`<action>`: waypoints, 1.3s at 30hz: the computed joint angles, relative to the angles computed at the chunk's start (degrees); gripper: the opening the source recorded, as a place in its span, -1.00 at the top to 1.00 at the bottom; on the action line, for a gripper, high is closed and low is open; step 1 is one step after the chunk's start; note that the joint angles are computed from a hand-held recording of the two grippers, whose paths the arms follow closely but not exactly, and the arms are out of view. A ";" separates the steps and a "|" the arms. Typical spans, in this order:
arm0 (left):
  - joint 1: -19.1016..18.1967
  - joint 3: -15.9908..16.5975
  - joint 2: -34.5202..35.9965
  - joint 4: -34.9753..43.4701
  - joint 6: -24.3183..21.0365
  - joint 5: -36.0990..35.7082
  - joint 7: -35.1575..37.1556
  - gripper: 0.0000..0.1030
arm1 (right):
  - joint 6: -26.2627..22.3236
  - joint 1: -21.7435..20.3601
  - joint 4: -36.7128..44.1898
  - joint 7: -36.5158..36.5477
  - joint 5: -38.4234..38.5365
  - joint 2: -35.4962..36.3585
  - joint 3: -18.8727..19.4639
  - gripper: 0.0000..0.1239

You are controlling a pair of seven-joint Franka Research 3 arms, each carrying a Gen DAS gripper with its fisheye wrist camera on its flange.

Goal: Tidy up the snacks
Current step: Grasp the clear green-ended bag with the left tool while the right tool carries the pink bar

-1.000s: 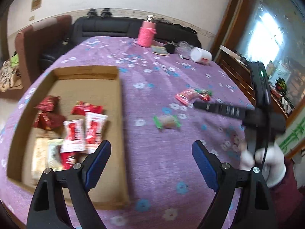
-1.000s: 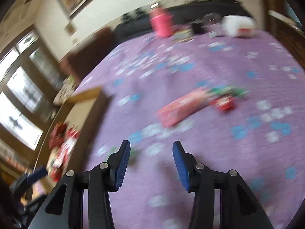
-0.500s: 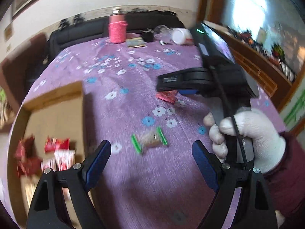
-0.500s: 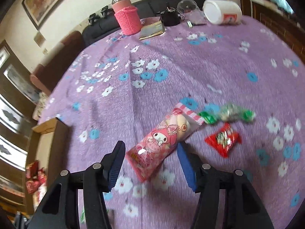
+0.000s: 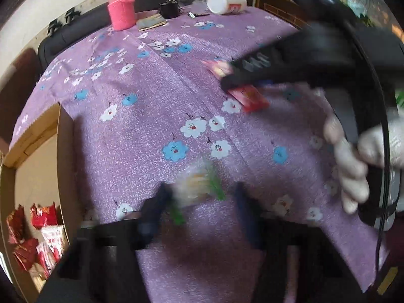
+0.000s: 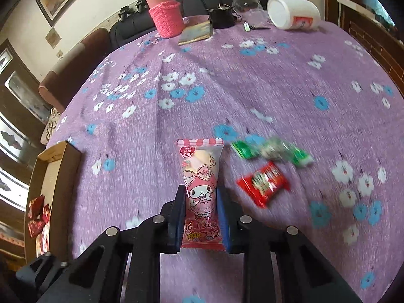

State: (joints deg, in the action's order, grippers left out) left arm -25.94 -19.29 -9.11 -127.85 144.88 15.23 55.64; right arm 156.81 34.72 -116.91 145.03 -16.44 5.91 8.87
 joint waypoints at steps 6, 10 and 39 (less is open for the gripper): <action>-0.02 0.39 -3.16 -4.01 4.41 -2.17 -2.95 0.42 | 2.64 -0.92 -6.63 -0.10 1.33 -5.07 1.36 0.62; -1.03 1.85 -7.30 -7.50 6.99 -6.15 -2.76 0.55 | 5.44 -1.99 -10.16 0.09 1.96 -8.51 3.19 0.62; 7.99 12.20 -25.04 -19.94 8.96 -11.41 -2.92 0.55 | -1.54 14.74 30.47 -16.83 7.89 18.73 1.10 0.60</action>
State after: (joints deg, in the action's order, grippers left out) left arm -17.94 -7.09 -34.15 -147.80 153.84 3.82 52.73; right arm 155.27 49.46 -86.44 128.20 -8.55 24.64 9.97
